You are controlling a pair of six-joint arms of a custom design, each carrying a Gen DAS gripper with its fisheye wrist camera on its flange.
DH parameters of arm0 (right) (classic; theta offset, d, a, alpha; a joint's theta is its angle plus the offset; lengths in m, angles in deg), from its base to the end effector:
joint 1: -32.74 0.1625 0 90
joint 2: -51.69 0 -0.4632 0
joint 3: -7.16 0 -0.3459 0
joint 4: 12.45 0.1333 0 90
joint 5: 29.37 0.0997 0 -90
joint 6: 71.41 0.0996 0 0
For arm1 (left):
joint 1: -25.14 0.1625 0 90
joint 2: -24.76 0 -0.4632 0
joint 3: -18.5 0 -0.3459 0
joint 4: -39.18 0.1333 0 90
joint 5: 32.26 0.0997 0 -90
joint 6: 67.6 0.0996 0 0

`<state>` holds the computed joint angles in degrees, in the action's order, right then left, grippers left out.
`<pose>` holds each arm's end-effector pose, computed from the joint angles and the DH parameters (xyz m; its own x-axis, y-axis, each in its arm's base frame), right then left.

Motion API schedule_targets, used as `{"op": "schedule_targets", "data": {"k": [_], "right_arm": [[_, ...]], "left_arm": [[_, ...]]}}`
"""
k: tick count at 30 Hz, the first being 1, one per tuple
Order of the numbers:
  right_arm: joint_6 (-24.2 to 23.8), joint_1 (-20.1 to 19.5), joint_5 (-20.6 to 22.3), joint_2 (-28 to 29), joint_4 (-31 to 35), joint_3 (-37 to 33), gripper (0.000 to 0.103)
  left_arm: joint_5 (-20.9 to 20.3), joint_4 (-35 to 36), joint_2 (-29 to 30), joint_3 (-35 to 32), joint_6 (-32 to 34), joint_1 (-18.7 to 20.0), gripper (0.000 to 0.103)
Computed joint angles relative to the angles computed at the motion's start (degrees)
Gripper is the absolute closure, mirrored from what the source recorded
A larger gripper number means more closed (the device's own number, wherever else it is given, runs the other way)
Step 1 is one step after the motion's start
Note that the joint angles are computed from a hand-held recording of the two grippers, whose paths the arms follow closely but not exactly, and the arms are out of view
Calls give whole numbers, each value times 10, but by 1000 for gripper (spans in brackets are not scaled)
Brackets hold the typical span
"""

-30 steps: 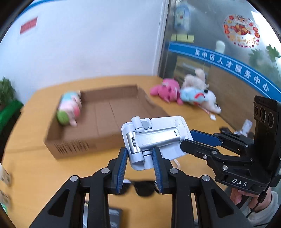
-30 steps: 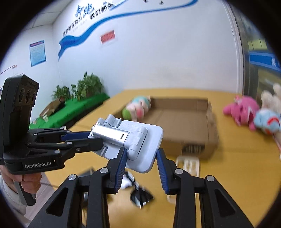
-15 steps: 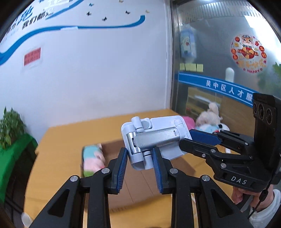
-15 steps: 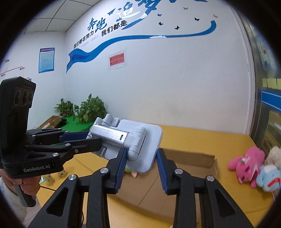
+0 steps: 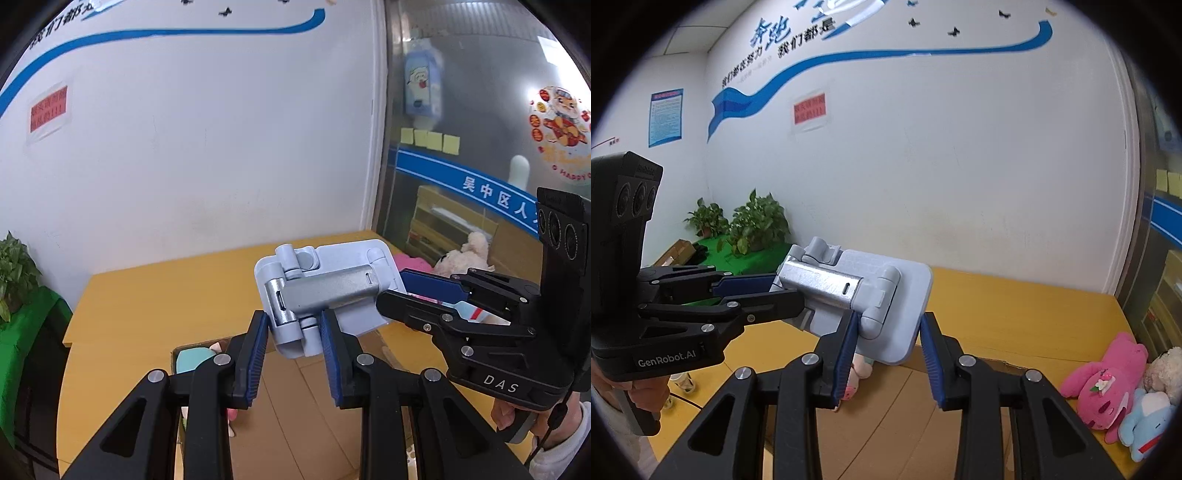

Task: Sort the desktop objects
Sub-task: 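Lift the white phone stand with the left gripper and carry it over the box, then lower the phone stand into the box and open the left gripper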

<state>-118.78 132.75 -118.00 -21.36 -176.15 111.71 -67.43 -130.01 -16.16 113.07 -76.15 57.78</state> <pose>0.2328 -0.5384 0.4181 -0.5701 -0.6651 0.4822 -0.8095 0.3546 -0.4680 -0.4481 -0.5420 0.1785 -0.7137 0.2193 -0.6653 0.6610 0.5251 -0.5360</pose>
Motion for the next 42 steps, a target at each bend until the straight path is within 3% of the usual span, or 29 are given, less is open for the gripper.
{"op": "schedule_targets", "data": {"k": [13,24,29,42], "right_arm": [[11,-26,-43,135,107,-174,69],[38,-82,-85,223,196,-266,69],[44,-104,-117,238,207,-271,69],[58,-120,-203,277,256,-324,69]], "left_arm": [[-83,123,95,-206,11,115,77],[-162,272,209,-376,-33,200,77],[-197,321,255,-433,-53,222,78],[-233,442,361,-587,-89,241,79]]}}
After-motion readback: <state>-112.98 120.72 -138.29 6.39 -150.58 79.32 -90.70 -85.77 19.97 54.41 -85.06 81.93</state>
